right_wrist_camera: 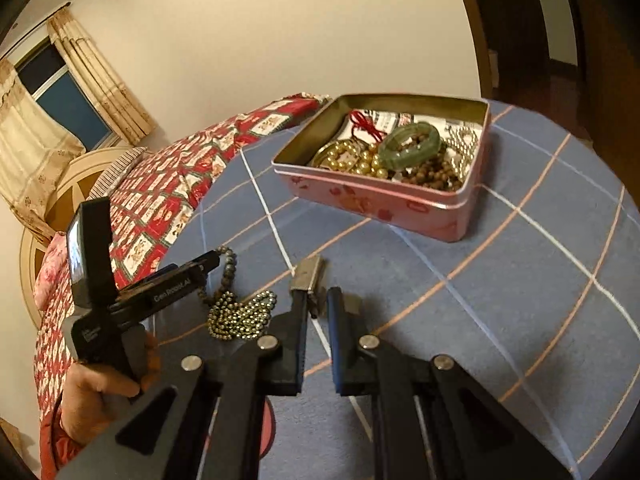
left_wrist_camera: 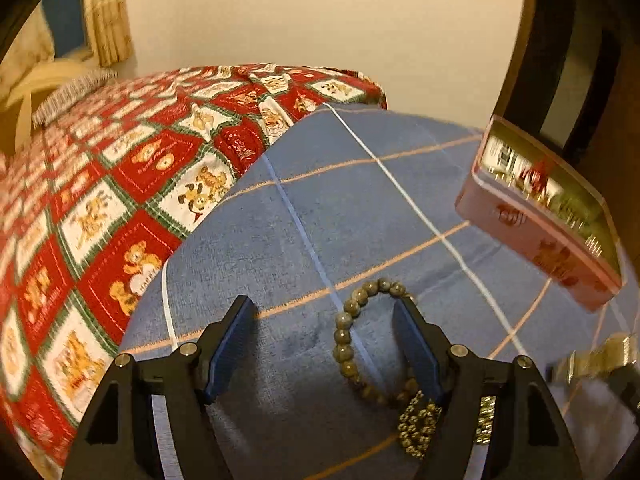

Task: Organize jewelry
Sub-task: 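Grasp the silver watch with the right tool while the left tool grasps the dark bead bracelet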

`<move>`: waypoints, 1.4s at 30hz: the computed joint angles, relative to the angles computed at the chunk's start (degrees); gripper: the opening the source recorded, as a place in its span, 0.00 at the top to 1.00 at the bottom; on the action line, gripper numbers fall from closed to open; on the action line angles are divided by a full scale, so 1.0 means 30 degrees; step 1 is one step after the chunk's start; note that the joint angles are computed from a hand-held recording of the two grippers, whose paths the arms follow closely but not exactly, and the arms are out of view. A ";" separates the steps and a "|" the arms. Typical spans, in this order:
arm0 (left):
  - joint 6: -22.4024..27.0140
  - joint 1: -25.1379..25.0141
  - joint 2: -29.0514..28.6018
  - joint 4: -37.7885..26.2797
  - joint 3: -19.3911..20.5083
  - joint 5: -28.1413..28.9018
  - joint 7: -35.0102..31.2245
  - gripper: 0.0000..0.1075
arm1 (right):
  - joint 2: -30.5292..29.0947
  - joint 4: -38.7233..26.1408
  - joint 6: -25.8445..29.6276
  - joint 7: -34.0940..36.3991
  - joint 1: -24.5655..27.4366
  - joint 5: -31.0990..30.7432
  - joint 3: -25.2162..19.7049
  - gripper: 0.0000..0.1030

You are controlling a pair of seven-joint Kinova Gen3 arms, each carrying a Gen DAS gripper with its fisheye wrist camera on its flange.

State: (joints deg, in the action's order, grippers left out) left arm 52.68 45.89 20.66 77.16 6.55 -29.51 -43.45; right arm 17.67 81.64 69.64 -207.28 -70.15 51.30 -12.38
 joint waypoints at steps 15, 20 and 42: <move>-0.4730 -0.1438 -0.2190 0.3285 0.0242 0.2304 -0.0806 0.92 | -0.0178 0.0058 -0.0056 0.0542 -0.1291 -0.0567 0.1642 0.82; -0.5986 -0.2155 -0.3609 0.4399 0.1046 0.2803 -0.0830 0.92 | 0.0502 -0.1140 -0.0377 0.4426 0.0331 -0.1849 0.0634 0.35; -0.6453 -0.3158 -0.5015 0.4945 0.2525 0.4195 -0.2503 0.92 | 0.0236 -0.0535 -0.2134 0.8428 0.0435 -0.3099 0.1815 0.66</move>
State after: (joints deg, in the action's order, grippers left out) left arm 33.32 36.41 5.62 91.99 14.13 -16.93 -50.96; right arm 18.37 80.04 63.24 -181.99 -68.85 42.00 -6.94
